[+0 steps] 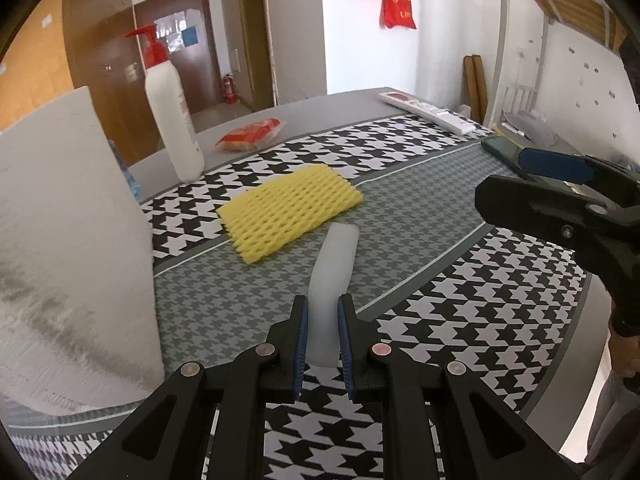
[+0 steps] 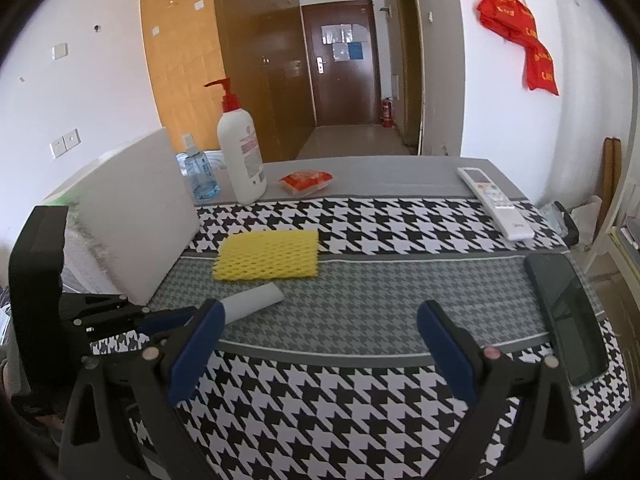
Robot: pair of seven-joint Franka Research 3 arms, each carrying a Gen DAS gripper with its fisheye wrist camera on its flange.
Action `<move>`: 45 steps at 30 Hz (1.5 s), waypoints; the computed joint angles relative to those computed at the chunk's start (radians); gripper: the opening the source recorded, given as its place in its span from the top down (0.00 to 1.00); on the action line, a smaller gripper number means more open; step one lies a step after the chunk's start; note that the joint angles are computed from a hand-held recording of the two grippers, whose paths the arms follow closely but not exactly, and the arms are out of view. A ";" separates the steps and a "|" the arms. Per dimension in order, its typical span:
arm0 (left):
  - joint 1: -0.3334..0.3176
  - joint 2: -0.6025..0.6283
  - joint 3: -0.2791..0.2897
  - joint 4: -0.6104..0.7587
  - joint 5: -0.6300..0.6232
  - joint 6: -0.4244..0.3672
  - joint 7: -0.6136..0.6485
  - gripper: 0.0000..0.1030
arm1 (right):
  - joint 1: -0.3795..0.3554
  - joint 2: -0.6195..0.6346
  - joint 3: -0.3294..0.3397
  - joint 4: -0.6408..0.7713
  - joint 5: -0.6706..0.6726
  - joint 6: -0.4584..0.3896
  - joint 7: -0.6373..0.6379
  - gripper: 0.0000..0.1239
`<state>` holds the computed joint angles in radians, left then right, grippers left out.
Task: Organize soft objects
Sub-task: 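Lift the white stick with the left gripper while the right gripper approaches the yellow sponge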
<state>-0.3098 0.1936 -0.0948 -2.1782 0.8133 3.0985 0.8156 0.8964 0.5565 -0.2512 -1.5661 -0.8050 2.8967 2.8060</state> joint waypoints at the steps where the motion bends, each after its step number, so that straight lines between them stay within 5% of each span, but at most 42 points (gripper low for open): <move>1: -0.004 -0.002 0.006 -0.001 0.008 0.004 -0.011 0.84 | -0.002 0.002 0.004 0.003 0.003 0.001 -0.007 0.20; 9: -0.030 -0.032 0.062 -0.004 0.224 -0.003 -0.245 0.84 | -0.030 0.036 0.042 0.059 0.087 -0.014 -0.126 0.20; 31: 0.119 -0.119 -0.034 -0.051 0.610 -0.057 -0.694 0.84 | -0.074 0.193 0.120 0.310 0.385 -0.094 -0.513 0.20; 45: 0.158 -0.149 -0.067 -0.072 0.695 -0.075 -0.797 0.84 | -0.117 0.416 0.163 0.678 0.579 -0.304 -0.716 0.20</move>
